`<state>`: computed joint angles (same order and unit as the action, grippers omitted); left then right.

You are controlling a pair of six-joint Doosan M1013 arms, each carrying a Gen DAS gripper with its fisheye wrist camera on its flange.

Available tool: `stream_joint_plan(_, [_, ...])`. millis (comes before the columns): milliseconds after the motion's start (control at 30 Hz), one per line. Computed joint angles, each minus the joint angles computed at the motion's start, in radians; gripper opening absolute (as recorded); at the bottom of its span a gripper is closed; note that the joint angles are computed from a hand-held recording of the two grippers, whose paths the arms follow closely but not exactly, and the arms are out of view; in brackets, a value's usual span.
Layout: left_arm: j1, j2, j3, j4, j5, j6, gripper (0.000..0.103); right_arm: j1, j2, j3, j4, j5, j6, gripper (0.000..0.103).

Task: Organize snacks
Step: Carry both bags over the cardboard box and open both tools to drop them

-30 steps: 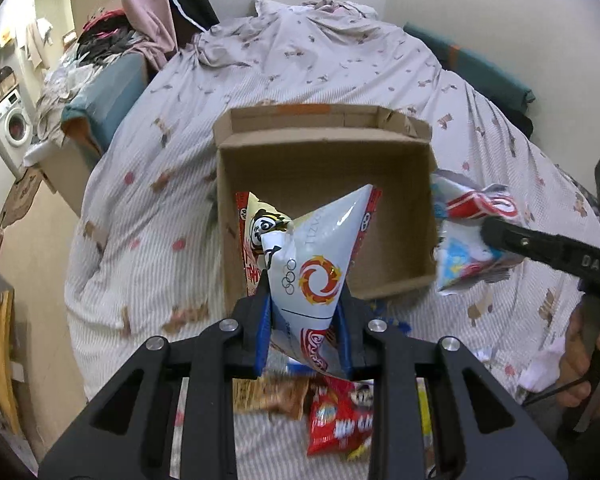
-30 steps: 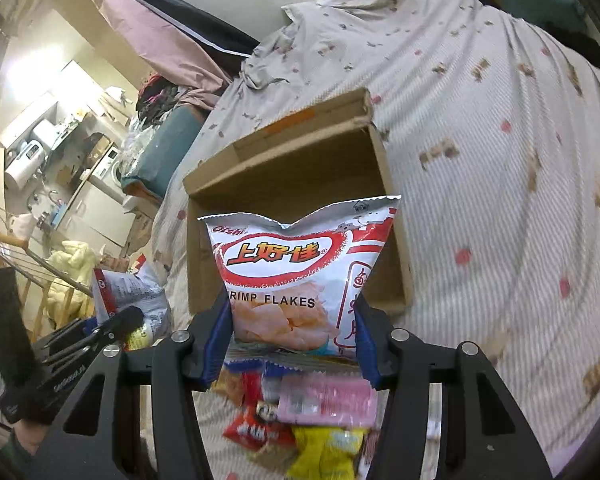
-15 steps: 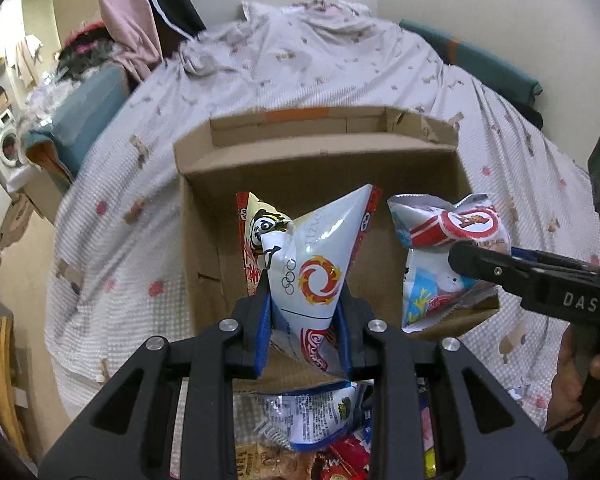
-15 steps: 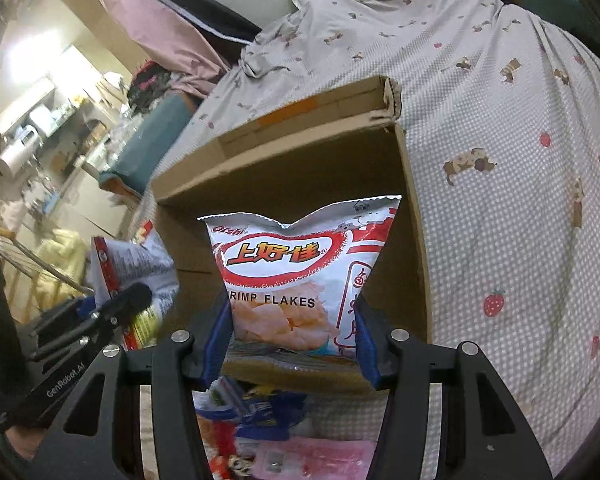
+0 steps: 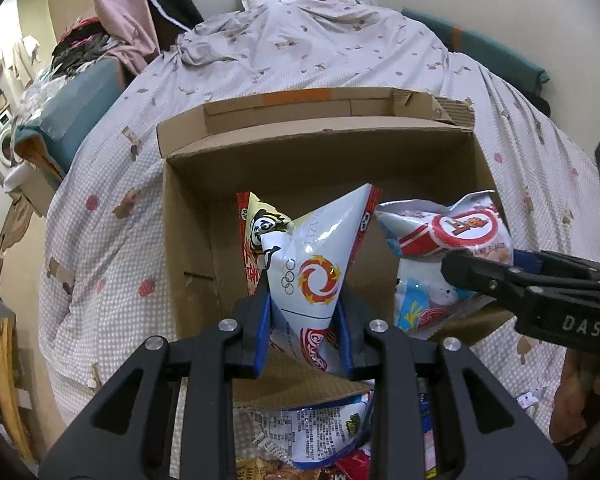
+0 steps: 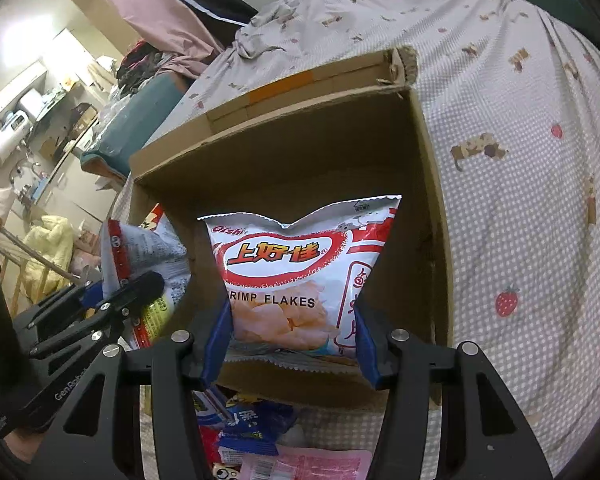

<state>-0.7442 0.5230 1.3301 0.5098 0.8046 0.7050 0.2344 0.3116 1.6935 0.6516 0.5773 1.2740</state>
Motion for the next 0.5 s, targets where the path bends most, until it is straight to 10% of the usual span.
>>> stream_joint_plan(500, [0.007,0.000,0.000,-0.037,0.003,0.012,0.029,-0.008,-0.021,0.024,0.031,-0.060,-0.017,0.058])
